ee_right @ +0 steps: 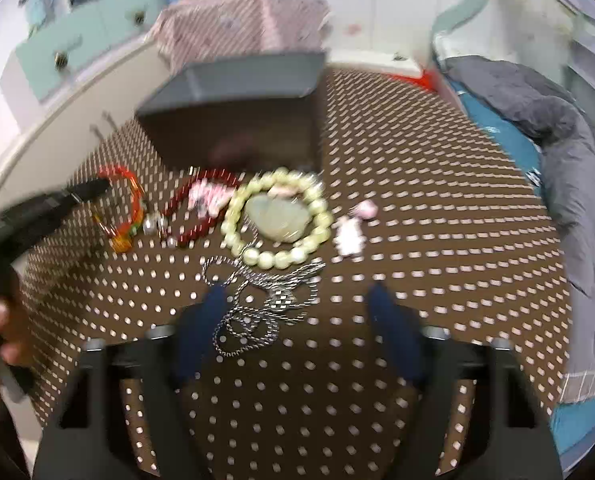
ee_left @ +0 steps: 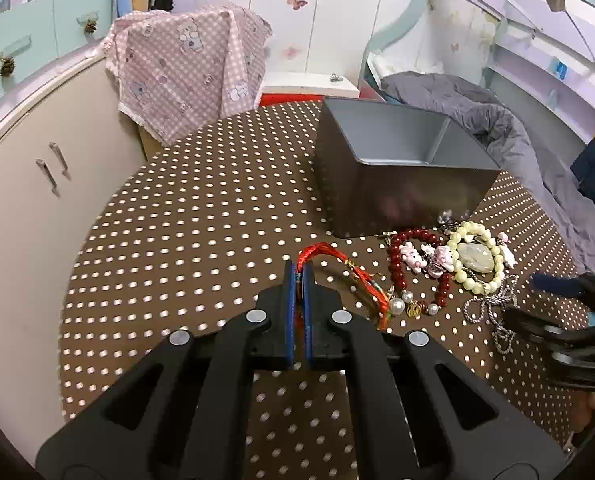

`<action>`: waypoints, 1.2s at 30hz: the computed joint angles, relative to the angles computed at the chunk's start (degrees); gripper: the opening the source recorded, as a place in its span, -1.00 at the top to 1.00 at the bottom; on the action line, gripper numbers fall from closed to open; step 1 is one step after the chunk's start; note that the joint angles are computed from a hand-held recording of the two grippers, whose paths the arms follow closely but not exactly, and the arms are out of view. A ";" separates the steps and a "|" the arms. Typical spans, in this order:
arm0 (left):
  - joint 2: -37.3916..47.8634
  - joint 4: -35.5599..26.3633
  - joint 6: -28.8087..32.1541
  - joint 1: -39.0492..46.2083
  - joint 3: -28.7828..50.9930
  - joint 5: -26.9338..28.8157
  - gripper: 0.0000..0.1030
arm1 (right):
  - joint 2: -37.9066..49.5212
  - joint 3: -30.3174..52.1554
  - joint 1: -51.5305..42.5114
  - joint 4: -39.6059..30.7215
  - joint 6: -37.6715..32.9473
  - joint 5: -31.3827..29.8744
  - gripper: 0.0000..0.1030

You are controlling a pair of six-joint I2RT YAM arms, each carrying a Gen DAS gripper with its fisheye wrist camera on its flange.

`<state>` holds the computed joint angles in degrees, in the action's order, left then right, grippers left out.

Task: Organize jewelry
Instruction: 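Grasp the silver chain with the right gripper while the left holds the red bracelet, then carry both items over the metal tin and open both grippers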

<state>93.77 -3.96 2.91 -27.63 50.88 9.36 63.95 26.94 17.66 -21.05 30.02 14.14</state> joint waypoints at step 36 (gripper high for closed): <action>-8.41 -8.37 0.98 2.95 18.82 11.77 0.93 | -10.12 33.61 -17.16 -11.42 -24.19 -19.67 0.68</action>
